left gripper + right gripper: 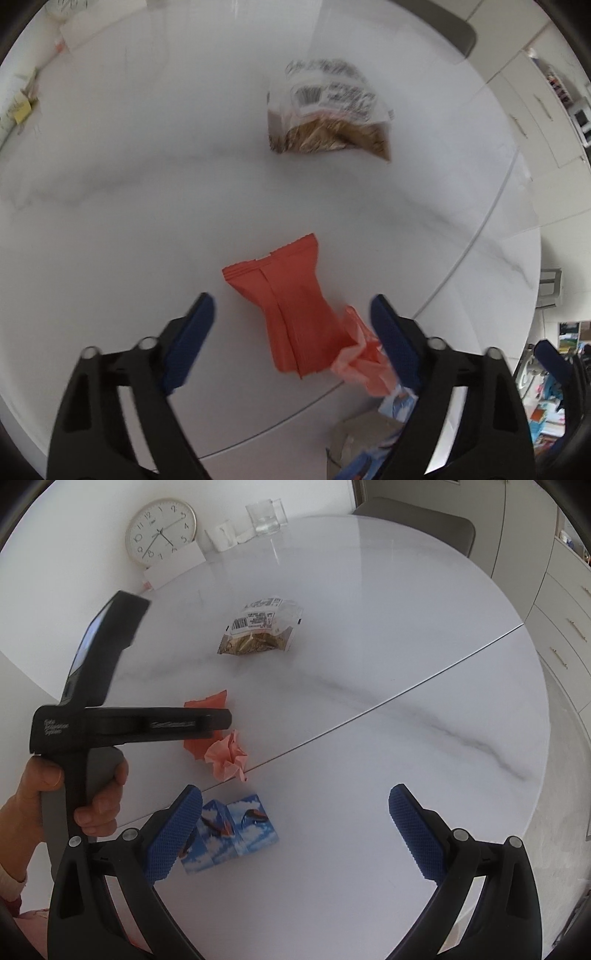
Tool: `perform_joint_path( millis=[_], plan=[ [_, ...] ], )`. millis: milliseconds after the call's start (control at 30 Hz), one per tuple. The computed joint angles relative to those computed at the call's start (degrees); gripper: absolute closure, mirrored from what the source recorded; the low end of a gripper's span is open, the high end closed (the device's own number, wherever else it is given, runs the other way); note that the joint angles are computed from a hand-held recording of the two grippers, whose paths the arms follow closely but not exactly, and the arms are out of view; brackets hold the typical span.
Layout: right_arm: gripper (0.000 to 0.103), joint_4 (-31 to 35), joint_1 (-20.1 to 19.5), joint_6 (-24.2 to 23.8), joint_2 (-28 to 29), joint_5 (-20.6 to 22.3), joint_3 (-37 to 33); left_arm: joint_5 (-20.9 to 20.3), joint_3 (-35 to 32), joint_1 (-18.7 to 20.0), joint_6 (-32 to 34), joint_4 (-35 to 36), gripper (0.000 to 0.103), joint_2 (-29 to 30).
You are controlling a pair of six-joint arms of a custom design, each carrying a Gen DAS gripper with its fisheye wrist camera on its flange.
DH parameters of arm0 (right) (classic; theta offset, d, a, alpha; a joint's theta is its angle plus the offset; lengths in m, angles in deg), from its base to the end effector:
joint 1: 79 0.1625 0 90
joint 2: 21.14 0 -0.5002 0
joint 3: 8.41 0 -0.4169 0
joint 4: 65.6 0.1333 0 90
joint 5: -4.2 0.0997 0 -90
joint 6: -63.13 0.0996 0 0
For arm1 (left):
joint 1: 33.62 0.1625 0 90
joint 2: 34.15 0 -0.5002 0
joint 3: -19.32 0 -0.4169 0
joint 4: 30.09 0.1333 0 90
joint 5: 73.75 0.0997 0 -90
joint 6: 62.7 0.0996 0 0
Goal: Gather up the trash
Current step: 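Grasp the red packet with the left gripper while the right gripper grasps the pink tissue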
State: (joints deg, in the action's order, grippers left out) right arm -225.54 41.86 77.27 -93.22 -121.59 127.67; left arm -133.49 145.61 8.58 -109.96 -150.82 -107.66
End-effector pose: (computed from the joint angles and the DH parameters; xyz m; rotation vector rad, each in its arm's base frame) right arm 0.2923 -0.3428 0.1937 0.3308 -2.5471 0.4404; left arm -0.2133 -0.4411 0.1930 0.1437 2.5031 -0.1700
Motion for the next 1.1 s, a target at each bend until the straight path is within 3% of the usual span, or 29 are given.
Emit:
perform_joint_path(
  millis=[67, 200, 267, 400, 667, 767, 900, 1100],
  plan=[
    [0.003, 0.0, -0.2, -0.4, 0.5, 0.2, -0.2, -1.0, -0.2, 0.9, -0.3, -0.1, 0.035, 0.3],
    [0.003, -0.2, -0.8, -1.8, 1.0, 1.2, -0.6, 0.6, -0.2, 0.2, 1.7, 0.9, 0.060, 0.4],
    [0.003, -0.3, -1.3, -2.6, 1.5, 1.9, -0.9, 0.6, 0.0, 0.4, 2.2, 0.7, 0.066, -0.1],
    [0.003, 0.7, -1.7, -5.3, 2.7, 3.7, -2.4, 0.9, 0.6, 0.9, 2.0, 0.1, 0.067, -1.5],
    [0.004, 7.3, -1.6, -11.5, 9.1, 5.7, -8.8, 6.5, 2.1, -1.8, 0.7, 6.2, 0.067, -7.3],
    [0.015, 11.9, -1.9, -11.5, 11.8, 5.5, -11.2, 7.0, 2.8, -2.6, -0.8, 7.8, 0.067, -9.4],
    [0.021, 17.8, -1.6, -11.3, 15.2, 3.0, -13.9, 7.5, 2.9, -1.3, 0.3, 6.6, 0.067, -9.8],
    [0.043, 20.7, -1.4, -11.2, 17.2, 1.7, -15.2, 8.3, 2.5, -0.4, 1.6, 5.5, 0.067, -9.8]
  ],
)
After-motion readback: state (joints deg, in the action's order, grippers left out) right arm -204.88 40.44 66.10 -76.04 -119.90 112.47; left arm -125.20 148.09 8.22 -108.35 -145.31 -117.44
